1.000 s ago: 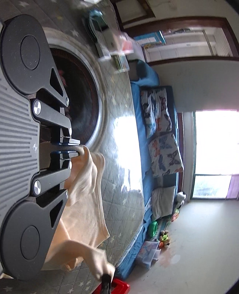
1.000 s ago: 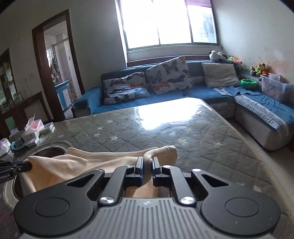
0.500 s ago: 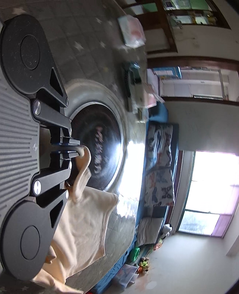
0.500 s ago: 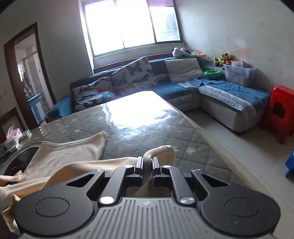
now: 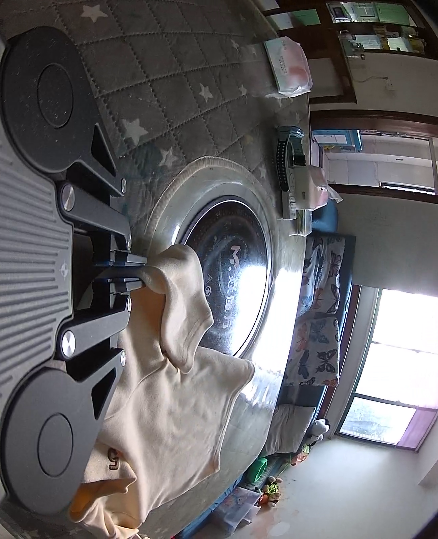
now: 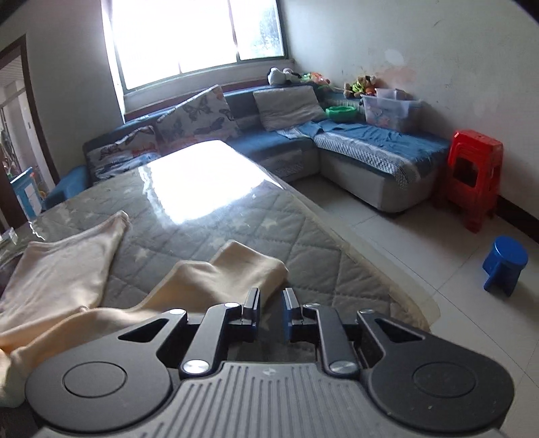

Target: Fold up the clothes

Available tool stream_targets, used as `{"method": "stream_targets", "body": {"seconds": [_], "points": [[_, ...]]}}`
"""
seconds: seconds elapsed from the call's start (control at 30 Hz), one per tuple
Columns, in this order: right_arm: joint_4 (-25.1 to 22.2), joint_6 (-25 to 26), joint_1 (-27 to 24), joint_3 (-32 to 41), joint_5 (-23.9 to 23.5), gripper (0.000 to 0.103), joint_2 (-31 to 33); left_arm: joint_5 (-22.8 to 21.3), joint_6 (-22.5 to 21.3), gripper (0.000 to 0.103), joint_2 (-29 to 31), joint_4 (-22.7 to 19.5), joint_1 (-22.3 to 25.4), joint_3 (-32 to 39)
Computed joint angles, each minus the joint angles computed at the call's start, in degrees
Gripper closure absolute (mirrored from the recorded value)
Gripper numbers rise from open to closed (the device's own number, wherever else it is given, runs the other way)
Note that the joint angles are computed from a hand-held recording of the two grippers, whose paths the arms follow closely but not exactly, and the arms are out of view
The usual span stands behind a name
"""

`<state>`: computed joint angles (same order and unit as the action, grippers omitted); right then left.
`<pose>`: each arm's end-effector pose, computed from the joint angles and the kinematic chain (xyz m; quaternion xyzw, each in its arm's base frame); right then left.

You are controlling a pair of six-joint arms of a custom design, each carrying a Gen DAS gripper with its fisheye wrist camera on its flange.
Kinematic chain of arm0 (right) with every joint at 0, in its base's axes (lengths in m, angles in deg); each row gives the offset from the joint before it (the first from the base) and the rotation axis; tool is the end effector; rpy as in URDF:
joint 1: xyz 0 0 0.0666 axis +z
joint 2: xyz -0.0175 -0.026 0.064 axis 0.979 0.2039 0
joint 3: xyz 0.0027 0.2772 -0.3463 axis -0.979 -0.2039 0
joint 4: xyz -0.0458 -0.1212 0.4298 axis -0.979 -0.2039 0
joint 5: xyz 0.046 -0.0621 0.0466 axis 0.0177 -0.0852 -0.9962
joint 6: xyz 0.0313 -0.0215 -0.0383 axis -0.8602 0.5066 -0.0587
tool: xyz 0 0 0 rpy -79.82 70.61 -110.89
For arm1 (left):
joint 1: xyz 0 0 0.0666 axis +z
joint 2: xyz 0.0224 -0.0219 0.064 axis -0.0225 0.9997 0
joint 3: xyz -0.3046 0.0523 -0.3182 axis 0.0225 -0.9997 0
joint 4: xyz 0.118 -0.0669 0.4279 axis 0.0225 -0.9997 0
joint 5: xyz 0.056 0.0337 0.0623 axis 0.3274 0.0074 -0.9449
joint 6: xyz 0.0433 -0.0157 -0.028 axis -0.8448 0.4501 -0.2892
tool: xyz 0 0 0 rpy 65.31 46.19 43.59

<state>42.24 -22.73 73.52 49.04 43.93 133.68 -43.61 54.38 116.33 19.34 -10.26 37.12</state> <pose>0.4819 -0.0379 0.4303 0.0797 0.8926 0.0389 0.4420 0.3919 -0.0525 0.4385 -0.1627 0.8876 0.0069 0.4309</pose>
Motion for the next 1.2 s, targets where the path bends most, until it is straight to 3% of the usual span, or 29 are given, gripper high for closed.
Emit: {"method": "stream_targets", "body": {"seconds": [0.2,0.27,0.33,0.47,0.53,0.63,0.8,1.07,1.2], "points": [[0.83,2.78,2.87,2.89,-3.62,0.068,2.48,-0.34,0.52,0.093,-0.34,-0.39,-0.59,-0.42],[0.39,3.63,3.93,4.01,-2.86,0.067,3.93,-0.64,0.37,0.084,-1.01,-0.72,-0.59,-0.68],[-0.72,4.07,5.22,5.74,-2.09,0.066,6.01,-1.83,0.05,0.061,-1.77,-0.92,-0.73,-1.01],[-4.34,3.74,6.84,8.68,1.40,0.061,9.50,-2.88,-1.01,0.048,-3.30,-0.72,-0.79,-1.59],[-3.74,3.99,7.31,8.18,2.58,0.061,9.62,-3.28,-1.55,0.040,-3.60,-0.43,-1.02,-1.61],[-2.21,5.62,8.12,7.23,4.69,0.071,9.36,-3.63,-3.04,0.030,-2.94,0.39,-1.81,-1.11],[-1.79,5.23,7.93,7.14,4.21,0.098,9.24,-0.51,-5.64,0.029,-0.62,2.77,-3.84,0.70],[2.81,2.96,5.75,4.13,-0.05,0.098,4.20,9.26,-13.80,0.031,5.93,8.00,-8.68,5.15],[4.38,2.37,3.32,1.86,-3.26,0.098,-0.04,13.54,-18.94,0.040,7.41,8.83,-9.55,5.32]]}}
